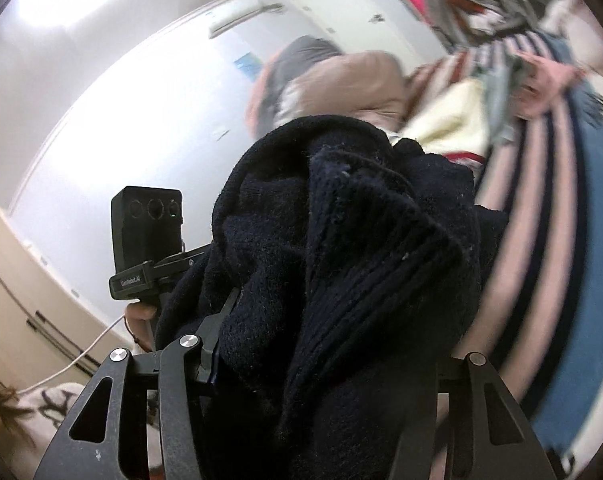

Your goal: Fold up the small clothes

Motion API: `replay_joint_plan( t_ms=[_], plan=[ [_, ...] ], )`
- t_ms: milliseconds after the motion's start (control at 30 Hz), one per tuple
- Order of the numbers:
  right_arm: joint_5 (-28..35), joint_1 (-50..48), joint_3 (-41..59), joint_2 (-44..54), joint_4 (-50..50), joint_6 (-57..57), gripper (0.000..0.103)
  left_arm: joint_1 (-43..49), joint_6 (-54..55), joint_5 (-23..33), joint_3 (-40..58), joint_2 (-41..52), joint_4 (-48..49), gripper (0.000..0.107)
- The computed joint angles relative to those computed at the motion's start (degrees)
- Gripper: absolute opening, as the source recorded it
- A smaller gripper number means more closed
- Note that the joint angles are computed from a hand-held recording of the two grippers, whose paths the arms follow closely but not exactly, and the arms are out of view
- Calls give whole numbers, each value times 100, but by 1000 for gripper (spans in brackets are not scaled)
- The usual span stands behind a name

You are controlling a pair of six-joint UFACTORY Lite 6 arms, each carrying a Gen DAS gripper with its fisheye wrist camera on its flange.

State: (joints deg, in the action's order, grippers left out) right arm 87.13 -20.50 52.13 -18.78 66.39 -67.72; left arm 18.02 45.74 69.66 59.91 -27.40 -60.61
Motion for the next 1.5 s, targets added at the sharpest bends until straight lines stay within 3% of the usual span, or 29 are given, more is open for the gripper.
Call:
replay_joint_plan(
  t_ms=[100, 233, 400, 667, 800, 1033, 1200, 1500],
  plan=[
    [-1057, 1630, 360, 25, 333, 622, 48, 1799, 585, 1261, 483, 160, -86, 45],
    [-2445, 3686, 1277, 848, 592, 1067, 48, 4114, 1574, 2762, 1540, 1087, -224, 45],
    [-3293, 5185, 2809, 2508, 869, 1142, 48, 5569, 2071, 3420, 3333, 2640, -174, 45],
    [-3703, 6265, 5714, 5191, 927, 1590, 48, 5984, 1915, 3411, 6464, 5337, -202, 45],
    [-3782, 6439, 6669, 6213, 857, 1919, 48, 5623, 1964, 2951, 6963, 6073, 81, 45],
    [-3809, 6374, 7513, 7499, 695, 2390, 49, 5109, 2558, 2055, 6135, 6381, 459, 48],
    [-3755, 6333, 8180, 8075, 528, 2789, 58, 5087, 2315, 2213, 6767, 6949, 478, 52],
    [-3988, 6421, 7896, 7657, -89, 3175, 74, 5286, 2327, 2358, 6603, 6776, 318, 60]
  ],
)
